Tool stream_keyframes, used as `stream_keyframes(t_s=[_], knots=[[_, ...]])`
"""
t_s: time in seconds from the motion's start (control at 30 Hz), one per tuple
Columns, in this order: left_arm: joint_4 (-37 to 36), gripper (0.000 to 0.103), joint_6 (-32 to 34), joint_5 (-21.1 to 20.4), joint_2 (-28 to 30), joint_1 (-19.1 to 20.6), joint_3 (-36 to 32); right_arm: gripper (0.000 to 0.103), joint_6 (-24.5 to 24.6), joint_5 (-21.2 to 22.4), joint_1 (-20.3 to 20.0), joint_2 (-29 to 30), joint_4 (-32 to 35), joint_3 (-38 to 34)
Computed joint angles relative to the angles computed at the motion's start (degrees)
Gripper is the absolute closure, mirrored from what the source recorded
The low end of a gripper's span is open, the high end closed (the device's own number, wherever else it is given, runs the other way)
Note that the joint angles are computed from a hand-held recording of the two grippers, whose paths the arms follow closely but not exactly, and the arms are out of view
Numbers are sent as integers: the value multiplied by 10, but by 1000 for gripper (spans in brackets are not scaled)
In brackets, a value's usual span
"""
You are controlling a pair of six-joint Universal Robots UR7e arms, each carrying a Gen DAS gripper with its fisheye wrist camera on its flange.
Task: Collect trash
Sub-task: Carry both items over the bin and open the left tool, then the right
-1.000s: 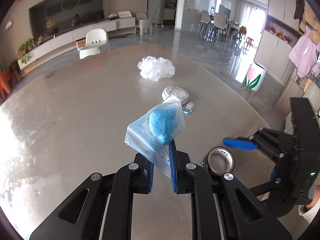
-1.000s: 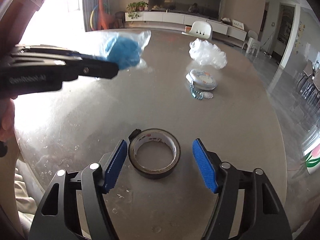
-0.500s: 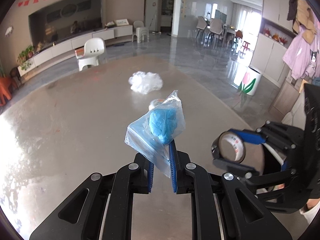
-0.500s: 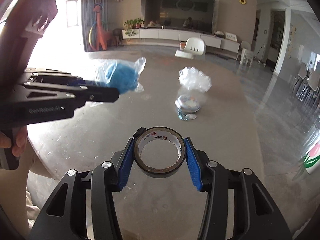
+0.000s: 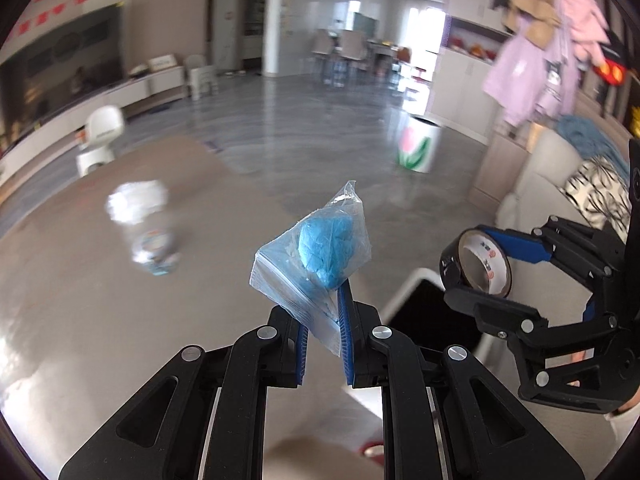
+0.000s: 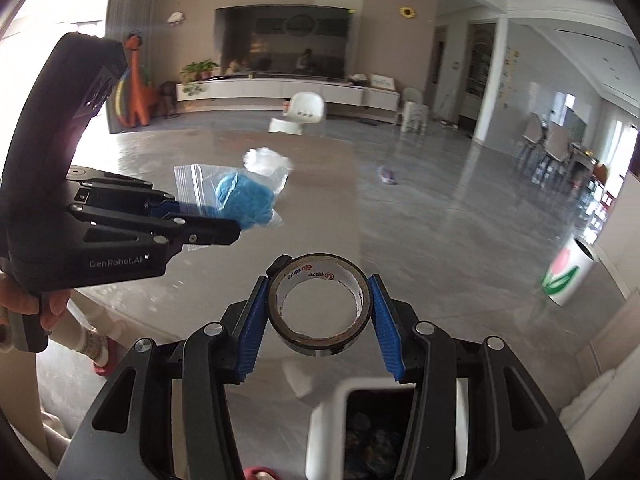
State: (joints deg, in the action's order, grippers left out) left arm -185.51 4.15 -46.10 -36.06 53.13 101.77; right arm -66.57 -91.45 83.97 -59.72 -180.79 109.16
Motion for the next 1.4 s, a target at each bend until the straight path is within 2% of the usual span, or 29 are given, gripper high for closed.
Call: stream_keyframes(t_s=[0.2, 0.37, 0.43, 0.47, 0.53, 0.6, 0.67, 0.87, 1.07, 1.23, 1.37, 1.4], knots=[[52, 90, 2, -55, 49, -15, -51, 52, 6, 8, -35, -36, -37, 10], [101, 89, 6, -83, 94, -21, -101, 52, 23, 7, -59, -40, -39, -4], [146, 85, 3, -100, 112, -18, -130, 52, 27, 7, -67, -42, -37, -7], [173, 80, -3, -102, 121, -19, -145, 52, 29, 7, -71, -41, -38, -9], [216, 5, -18, -73, 138, -22, -170, 52, 33, 5, -76, -35, -38, -18], [196, 5, -1, -13, 161, -34, -182, 52, 38, 8, -84, -34, -36, -24], [197, 5, 11, 11, 172, -38, -190, 52, 45, 8, -88, -29, -32, -33], [175, 5, 22, 33, 166, -36, -175, 52, 52, 14, -102, -35, -29, -22], [148, 5, 16, 66, 149, -34, -160, 52, 48, 15, -107, -15, -7, -36], [117, 5, 14, 93, 123, -27, -134, 52, 28, -15, -99, 14, -13, -52], [94, 5, 5, 99, 105, -23, -115, 52, 30, -36, -98, 32, -14, -65], [85, 5, 4, 101, 101, -22, -110, 46, 32, -43, -98, 35, -5, -70]])
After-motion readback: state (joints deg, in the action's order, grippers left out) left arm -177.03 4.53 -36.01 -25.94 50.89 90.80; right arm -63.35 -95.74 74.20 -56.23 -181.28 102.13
